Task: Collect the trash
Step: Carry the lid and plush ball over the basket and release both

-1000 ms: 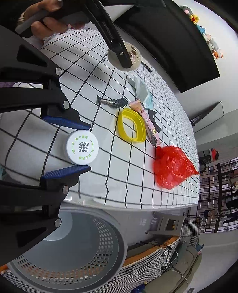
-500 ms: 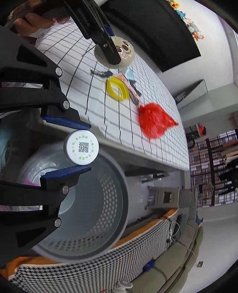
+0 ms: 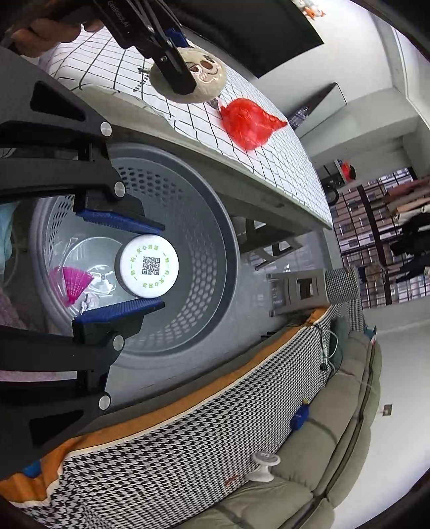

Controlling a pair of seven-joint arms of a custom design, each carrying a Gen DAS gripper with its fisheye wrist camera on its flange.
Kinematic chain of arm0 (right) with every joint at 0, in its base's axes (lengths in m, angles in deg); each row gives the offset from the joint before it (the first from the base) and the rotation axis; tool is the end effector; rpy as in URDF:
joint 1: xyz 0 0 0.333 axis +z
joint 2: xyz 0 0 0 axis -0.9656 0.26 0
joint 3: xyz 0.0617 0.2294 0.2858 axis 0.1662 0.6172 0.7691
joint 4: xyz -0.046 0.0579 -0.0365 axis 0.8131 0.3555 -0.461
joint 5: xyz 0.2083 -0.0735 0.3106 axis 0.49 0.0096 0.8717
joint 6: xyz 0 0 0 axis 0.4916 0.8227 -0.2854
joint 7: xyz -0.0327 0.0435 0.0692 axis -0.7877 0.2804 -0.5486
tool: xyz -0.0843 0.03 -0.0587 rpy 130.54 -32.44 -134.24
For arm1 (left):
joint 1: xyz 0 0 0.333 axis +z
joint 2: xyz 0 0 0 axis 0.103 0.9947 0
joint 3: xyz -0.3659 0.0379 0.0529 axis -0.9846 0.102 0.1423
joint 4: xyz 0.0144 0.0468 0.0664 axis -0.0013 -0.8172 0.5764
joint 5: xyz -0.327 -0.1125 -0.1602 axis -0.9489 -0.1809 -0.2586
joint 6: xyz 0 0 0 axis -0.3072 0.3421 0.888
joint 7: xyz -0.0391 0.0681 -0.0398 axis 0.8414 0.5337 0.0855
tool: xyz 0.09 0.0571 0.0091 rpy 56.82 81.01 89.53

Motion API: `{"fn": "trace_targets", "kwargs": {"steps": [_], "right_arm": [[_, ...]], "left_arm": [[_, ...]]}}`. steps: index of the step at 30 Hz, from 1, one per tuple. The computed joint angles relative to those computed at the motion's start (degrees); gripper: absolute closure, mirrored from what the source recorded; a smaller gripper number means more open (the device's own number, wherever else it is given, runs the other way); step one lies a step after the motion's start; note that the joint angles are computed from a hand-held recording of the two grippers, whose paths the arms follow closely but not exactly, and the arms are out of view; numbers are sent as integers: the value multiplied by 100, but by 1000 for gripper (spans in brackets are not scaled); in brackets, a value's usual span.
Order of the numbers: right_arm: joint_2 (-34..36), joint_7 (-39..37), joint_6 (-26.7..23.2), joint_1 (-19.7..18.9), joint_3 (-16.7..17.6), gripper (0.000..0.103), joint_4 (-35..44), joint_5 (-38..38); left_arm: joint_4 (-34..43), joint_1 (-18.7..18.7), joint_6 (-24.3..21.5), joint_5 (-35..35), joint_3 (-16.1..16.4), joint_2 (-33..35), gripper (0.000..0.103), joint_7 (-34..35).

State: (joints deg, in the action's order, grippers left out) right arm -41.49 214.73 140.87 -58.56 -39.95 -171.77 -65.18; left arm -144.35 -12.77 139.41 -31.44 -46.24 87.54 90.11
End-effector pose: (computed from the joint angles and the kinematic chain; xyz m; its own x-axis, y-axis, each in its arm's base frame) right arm 0.4864 0.2421 0.5071 0.0282 -0.9731 -0.2288 -0.7494 0.1309 -0.6491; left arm 0.5137 -0.3263 0.5363 -0.2187 -0.9755 0.0216 -0.6670 0.1333 -0.7330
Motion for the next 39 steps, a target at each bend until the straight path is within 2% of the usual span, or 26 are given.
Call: {"fn": "trace_targets", "kwargs": {"steps": [9,13,22,28,33,36,39], "right_arm": [[-138,-2,211,-188,8,64,-238,7],[-118,-232,294,-220,9,64,-299,229],[242,-1467,378,8,-107,64,-168,1531],[436,-1891,373,125,-172,64,-18,1926],[490,-1922,409,206,-256,63,3,1954],[476,-1967,479,217,-273,52,-36,2033],[445,-1627,467,272,-381,52,-46,1659]], "left_arm": [[274,-245,-242,-78,10,305,41,63],[411,-334,-407,-187,27,444,41,149],[738,-448,-624,-690,62,837,41,640],[834,-521,-657,-966,126,964,39,911],[820,-535,-671,-1104,175,975,36,984],[809,-572,-682,-1052,217,963,31,935],[806,-580,-696,-1025,223,952,30,922]]}}
